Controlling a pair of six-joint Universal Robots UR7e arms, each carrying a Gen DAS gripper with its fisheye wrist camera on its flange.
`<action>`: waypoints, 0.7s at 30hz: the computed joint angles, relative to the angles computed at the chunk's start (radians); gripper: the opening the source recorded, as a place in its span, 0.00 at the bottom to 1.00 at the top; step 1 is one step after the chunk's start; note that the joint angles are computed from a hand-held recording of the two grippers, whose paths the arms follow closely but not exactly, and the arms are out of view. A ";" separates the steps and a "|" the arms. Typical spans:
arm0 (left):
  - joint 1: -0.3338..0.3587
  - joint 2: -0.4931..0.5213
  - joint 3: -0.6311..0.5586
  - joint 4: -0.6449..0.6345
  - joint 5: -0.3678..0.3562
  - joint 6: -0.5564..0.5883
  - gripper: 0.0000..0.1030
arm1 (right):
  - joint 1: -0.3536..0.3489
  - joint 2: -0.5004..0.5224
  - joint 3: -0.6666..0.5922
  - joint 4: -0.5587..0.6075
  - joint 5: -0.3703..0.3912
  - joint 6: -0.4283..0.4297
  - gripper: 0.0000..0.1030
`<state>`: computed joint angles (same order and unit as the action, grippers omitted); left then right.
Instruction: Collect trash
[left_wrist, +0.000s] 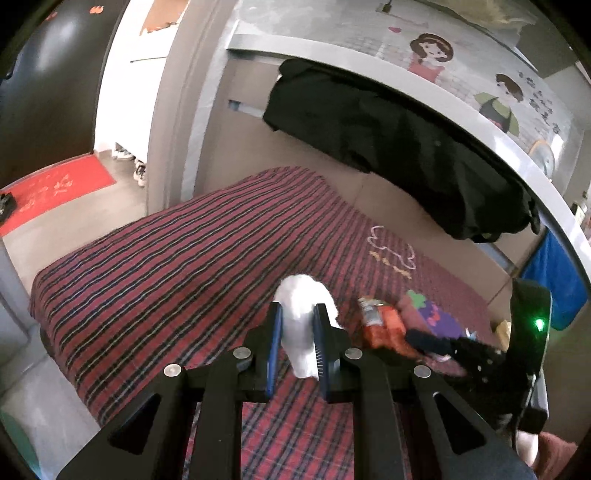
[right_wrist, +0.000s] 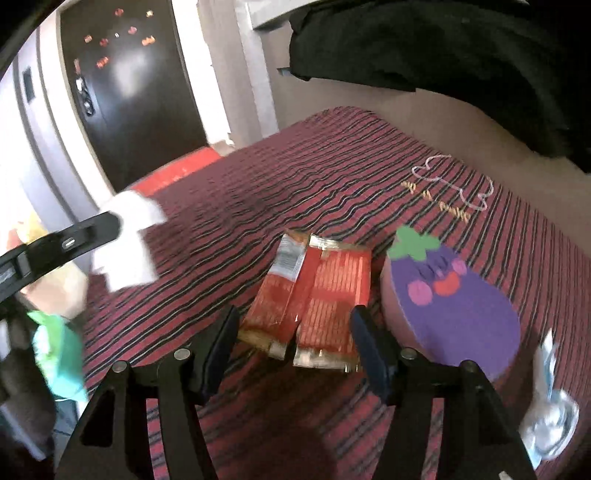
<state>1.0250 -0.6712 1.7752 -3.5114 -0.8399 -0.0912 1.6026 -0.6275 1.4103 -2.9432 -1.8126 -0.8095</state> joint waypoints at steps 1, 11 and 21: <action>0.007 -0.001 0.001 -0.001 -0.007 -0.005 0.17 | 0.006 0.015 -0.015 -0.009 -0.018 -0.005 0.58; 0.045 -0.001 0.009 -0.015 -0.065 -0.032 0.17 | 0.025 0.088 -0.095 -0.039 -0.115 -0.032 0.63; 0.044 -0.005 0.018 -0.029 -0.076 -0.042 0.17 | 0.035 0.096 -0.129 0.010 -0.150 -0.035 0.66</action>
<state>1.0686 -0.6757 1.7930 -3.5399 -0.9156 -0.1331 1.6372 -0.5315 1.2811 -2.9329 -1.9630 -0.8443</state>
